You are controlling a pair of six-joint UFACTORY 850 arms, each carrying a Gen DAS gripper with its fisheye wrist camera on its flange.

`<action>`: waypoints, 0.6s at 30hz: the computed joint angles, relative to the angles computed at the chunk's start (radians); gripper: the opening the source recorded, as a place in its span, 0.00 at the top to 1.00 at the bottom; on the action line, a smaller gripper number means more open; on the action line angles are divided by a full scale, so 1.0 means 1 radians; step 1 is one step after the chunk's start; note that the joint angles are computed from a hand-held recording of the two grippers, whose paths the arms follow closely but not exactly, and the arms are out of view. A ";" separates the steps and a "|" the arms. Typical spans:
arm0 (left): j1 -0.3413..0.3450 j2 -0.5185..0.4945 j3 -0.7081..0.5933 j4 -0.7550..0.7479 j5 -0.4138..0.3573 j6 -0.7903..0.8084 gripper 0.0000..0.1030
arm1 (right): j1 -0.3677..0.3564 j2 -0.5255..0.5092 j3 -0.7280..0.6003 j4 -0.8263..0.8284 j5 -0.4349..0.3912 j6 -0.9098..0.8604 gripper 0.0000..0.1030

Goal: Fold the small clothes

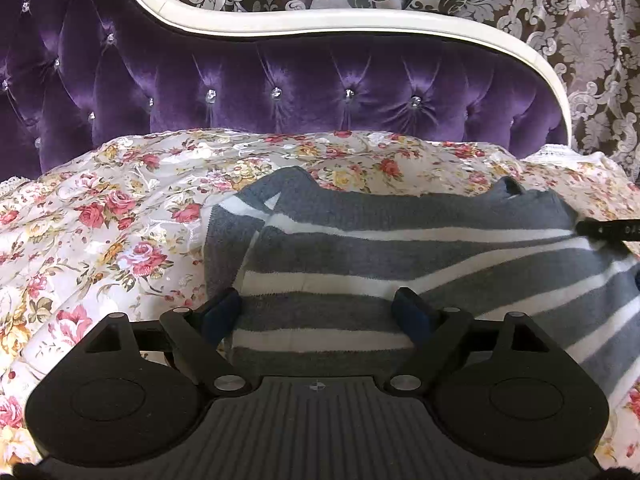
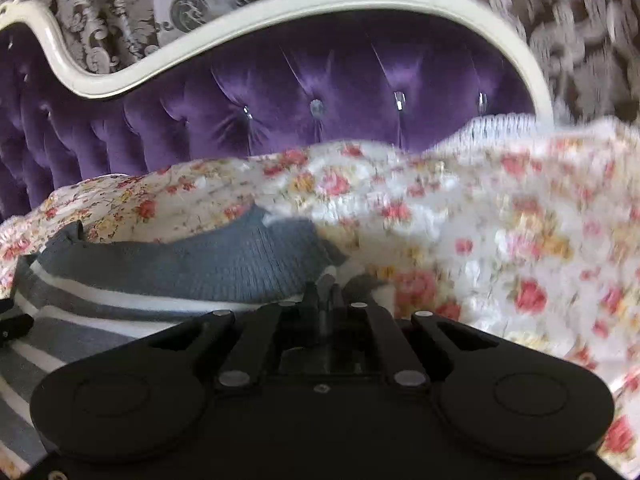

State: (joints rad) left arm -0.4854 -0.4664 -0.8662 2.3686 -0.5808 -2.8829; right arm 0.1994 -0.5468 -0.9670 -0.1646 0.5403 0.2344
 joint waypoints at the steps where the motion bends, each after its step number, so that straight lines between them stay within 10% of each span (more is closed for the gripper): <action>1: 0.001 -0.001 0.000 0.002 -0.001 -0.004 0.17 | -0.001 0.004 0.002 -0.007 0.000 -0.002 0.90; 6: 0.002 -0.002 0.001 0.007 -0.003 -0.013 0.16 | -0.015 0.031 0.036 -0.031 0.042 0.049 0.40; 18: 0.012 0.014 -0.029 -0.092 0.085 0.110 0.15 | 0.012 0.086 0.076 0.021 0.021 -0.111 0.16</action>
State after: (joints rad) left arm -0.4733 -0.4521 -0.8950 2.2761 -0.4959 -2.7733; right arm 0.2116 -0.4604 -0.8911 -0.1436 0.5618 0.1236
